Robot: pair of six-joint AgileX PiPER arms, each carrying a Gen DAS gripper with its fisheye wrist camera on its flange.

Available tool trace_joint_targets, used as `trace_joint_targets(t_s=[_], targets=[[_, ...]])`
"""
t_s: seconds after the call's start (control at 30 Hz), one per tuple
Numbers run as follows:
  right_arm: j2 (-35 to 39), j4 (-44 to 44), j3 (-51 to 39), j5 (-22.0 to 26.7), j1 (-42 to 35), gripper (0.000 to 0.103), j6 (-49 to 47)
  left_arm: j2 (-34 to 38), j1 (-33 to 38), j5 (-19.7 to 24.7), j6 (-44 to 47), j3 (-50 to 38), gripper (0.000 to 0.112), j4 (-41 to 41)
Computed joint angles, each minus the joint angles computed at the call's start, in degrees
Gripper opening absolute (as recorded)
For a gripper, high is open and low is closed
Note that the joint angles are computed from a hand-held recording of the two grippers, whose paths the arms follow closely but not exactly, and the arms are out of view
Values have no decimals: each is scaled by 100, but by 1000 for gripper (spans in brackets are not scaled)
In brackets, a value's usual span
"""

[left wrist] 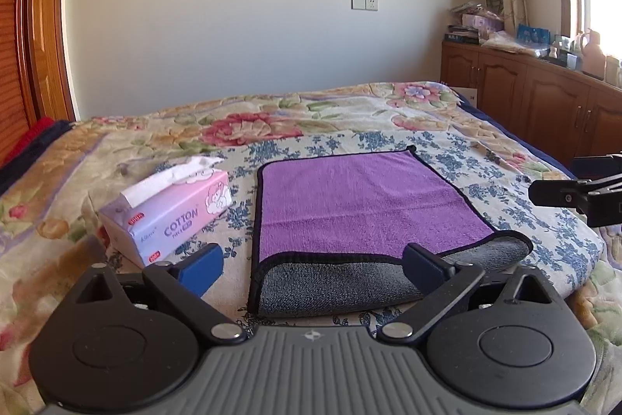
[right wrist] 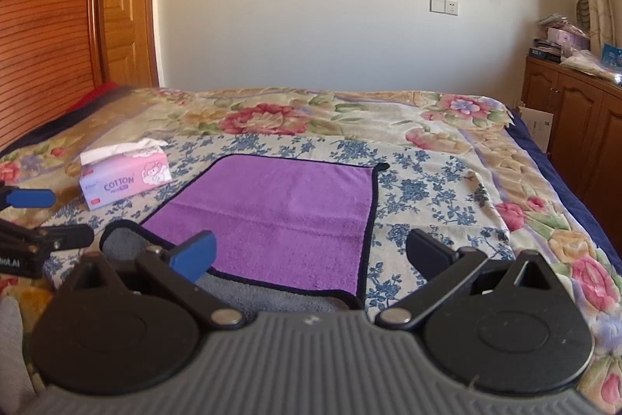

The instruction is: Fold towel

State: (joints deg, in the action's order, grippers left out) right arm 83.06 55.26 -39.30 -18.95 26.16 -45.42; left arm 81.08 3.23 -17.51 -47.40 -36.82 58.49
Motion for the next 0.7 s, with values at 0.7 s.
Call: trace_joint_targets(t_s=[0.7], targets=[[670, -479, -560, 775, -380, 103, 223, 1255, 329, -133, -480, -892, 89, 517]])
